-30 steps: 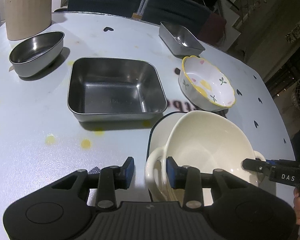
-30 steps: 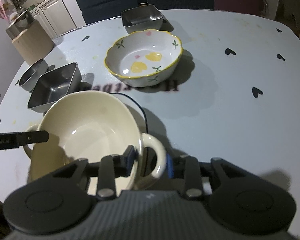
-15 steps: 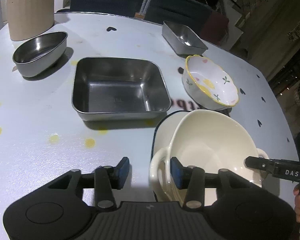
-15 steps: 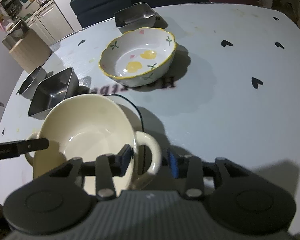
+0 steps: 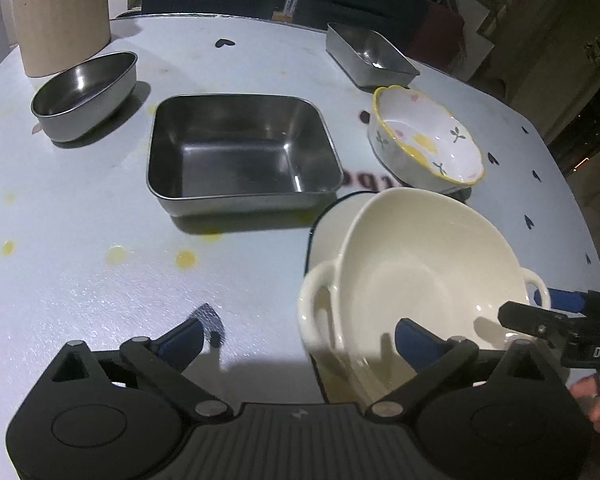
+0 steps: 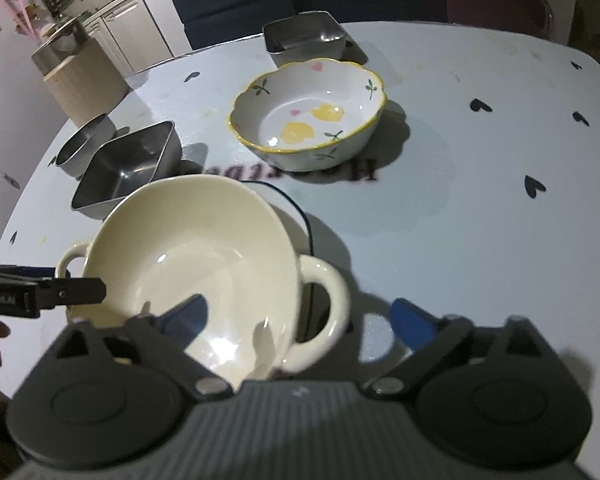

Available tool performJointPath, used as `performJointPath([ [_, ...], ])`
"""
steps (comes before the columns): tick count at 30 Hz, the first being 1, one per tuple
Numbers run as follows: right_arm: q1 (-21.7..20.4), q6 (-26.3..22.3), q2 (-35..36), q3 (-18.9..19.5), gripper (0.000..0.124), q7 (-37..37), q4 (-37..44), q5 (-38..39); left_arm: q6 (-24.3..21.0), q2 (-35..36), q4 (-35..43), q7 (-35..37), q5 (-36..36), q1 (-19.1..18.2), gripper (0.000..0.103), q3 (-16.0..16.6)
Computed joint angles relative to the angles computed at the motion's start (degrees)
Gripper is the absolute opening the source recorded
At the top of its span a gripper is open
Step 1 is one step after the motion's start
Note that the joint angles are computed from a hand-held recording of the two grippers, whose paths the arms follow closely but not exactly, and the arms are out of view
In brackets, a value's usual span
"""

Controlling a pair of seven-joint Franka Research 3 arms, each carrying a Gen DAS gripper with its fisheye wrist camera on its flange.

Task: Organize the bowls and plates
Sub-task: 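Open both grippers to release the cream bowl handles, then move both grippers to the rim of the yellow-rimmed lemon bowl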

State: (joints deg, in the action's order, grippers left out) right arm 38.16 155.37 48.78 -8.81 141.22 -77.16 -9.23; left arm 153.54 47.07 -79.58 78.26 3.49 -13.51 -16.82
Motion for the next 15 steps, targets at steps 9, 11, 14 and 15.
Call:
performJointPath([
  [9,2.09,2.60,-2.53,-3.02,0.103,3.45,-4.01,-2.51,5.20,-3.05,-4.01,-0.01,1.62,-0.53,0.103,-0.10],
  [11,2.79,3.56,-3.56,-4.14,0.103,4.94,-5.49,-3.34,6.71,-3.68,-4.82,-0.05,1.73,-0.40,0.103,-0.48],
  [14,3.86,5.97,-5.30,-5.93,0.103,7.99,-8.22,-4.52,9.41,-4.50,-5.89,-0.12,1.23,0.25,0.103,-1.59],
  [15,4.42,7.15,-5.86,-6.77,0.103,9.19,-9.22,-5.01,10.29,-4.72,-6.10,-0.25,1.25,0.25,0.103,-1.72],
])
